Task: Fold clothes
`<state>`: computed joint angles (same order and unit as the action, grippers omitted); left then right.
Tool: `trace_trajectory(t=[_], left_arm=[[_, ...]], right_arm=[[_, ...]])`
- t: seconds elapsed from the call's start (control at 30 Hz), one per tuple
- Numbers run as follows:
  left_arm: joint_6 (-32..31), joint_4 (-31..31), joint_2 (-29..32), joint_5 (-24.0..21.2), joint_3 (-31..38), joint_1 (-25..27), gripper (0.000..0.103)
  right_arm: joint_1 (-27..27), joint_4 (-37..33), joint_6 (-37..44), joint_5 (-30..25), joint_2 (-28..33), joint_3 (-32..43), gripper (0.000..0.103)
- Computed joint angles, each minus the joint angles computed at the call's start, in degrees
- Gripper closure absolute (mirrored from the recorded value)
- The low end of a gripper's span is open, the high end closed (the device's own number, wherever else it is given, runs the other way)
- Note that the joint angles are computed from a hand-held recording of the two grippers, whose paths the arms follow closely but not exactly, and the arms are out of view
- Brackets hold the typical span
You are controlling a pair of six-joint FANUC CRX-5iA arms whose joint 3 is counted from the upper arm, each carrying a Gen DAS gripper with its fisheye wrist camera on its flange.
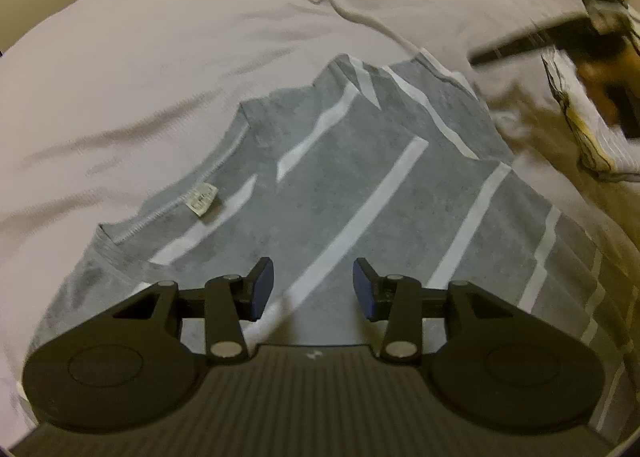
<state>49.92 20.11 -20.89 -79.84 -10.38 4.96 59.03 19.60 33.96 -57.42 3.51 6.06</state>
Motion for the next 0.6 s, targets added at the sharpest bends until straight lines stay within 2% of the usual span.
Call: trace_trajectory(t=[0.13, 0.27, 0.3, 0.37, 0.4, 0.43, 0.5, 0.6], left_arm=[[1.09, -1.17, 0.09, -1.3, 0.17, -1.19, 0.065], [1.34, -2.29, -0.17, -2.26, 0.3, -2.29, 0.065], [1.54, -2.57, -0.2, -2.57, 0.43, -2.55, 0.065], [2.09, -2.95, -0.16, -3.18, 0.81, -3.02, 0.064], [2.33, -3.14, -0.11, -3.38, 1.07, -3.27, 0.064], [2.58, -3.32, -0.05, -3.58, 1.33, -3.52, 0.064], [2.76, -3.19, -0.21, -3.67, 1.52, -3.66, 0.064], [2.79, -2.96, -0.4, -3.5, 1.67, -3.49, 0.063]], right_arm=[[2.37, -7.58, 0.66, -0.89, -2.82, -3.29, 0.066], [1.64, -8.9, -0.84, 7.75, -4.85, -8.93, 0.066], [0.89, -10.29, 0.75, 9.68, -5.0, -9.32, 0.065], [-1.63, -17.6, 9.52, 10.31, -4.03, -7.02, 0.065], [-3.01, -21.59, 14.15, 10.03, -3.42, -5.59, 0.076], [-4.63, -26.37, 19.12, 7.82, -2.57, -3.16, 0.1], [-5.64, -28.47, 23.24, 2.01, -1.34, 0.81, 0.1], [-2.89, -19.78, 22.41, -5.63, 0.05, 5.3, 0.103]])
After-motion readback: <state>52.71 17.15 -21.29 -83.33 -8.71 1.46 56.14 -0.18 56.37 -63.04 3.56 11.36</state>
